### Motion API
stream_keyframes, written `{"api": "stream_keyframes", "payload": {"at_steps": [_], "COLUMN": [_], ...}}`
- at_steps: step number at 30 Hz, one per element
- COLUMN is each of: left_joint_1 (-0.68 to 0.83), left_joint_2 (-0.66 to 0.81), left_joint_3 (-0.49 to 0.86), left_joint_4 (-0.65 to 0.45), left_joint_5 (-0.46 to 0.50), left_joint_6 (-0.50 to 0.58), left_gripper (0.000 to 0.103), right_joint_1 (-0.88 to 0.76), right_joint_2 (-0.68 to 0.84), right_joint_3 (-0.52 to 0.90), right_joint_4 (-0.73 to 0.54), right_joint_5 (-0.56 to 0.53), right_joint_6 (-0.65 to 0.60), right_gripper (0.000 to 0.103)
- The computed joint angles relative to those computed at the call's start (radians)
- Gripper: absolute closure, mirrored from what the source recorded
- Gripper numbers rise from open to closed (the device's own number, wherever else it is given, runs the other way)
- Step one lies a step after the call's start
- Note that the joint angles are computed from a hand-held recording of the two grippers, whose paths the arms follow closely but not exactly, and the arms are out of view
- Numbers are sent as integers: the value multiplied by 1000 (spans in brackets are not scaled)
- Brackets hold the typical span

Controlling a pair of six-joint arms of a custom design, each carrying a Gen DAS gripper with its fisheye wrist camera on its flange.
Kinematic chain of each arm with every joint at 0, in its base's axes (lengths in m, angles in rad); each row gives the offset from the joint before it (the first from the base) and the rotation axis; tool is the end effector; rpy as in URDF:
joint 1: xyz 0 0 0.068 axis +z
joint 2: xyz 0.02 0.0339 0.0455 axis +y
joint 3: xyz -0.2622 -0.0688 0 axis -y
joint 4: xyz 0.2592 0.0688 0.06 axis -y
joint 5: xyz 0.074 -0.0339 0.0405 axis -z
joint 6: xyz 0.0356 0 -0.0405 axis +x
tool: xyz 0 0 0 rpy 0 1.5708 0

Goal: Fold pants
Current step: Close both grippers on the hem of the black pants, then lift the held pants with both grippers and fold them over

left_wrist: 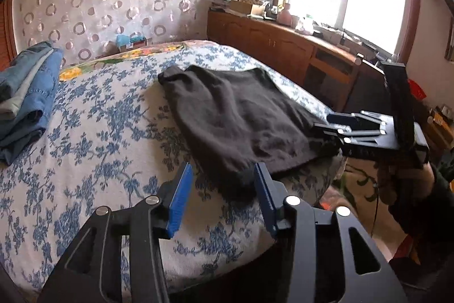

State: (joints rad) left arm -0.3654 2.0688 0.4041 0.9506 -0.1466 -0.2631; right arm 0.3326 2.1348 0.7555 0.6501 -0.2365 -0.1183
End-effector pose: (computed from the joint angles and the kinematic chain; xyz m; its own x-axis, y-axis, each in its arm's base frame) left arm 0.2477 -0.0892 0.0086 -0.6558 -0.0246 -0.7546 0.0827 0.9911 -0.1042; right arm 0.3275 0.1220 0.0197 -0.5684 -0.3177 -0.7589 -0.5535 0.8301 0.0670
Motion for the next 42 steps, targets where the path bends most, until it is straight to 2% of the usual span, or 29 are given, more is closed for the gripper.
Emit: {"api": "stream_keyframes", "payload": {"at_steps": [5,15,19,29,30,31,32,35,37,42], "left_joint_1": [27,59,59,51,51,54,55,44,37,55], "left_joint_2": [9,141,172,202,202,201,202,204,204,190], "left_joint_3": [60,216,233,237,236,234,231,227,221,197], "left_joint_4": [-53,-158,-165,-143,-138,-135,-126,-119,-111,-82], "left_joint_5": [9,50,56,50,57,70,86,97,98,140], "left_joint_6": [-1,-27,-36,-34,-35,-33,-34,-36,-44,-63], "left_gripper": [56,56,56,56,56,58,66,81,84,95], "right_joint_1": [-25,-41,-20,-3,-5,-2,-1,0,4,-6], "right_joint_2": [-35,-15,-7,5,4,6,7,11,23,38], "right_joint_3": [-56,-48,-34,5,2,2,5,11,13,11], "right_joint_4": [30,0,-18,-58,-59,-60,-62,-64,-52,-23], "right_joint_5": [-45,-113,-102,-95,-106,-110,-108,-117,-126,-154], "right_joint_6": [-3,3,3,4,0,-1,-3,-8,-4,10], "right_gripper": [39,59,65,70,75,77,78,85,90,93]}}
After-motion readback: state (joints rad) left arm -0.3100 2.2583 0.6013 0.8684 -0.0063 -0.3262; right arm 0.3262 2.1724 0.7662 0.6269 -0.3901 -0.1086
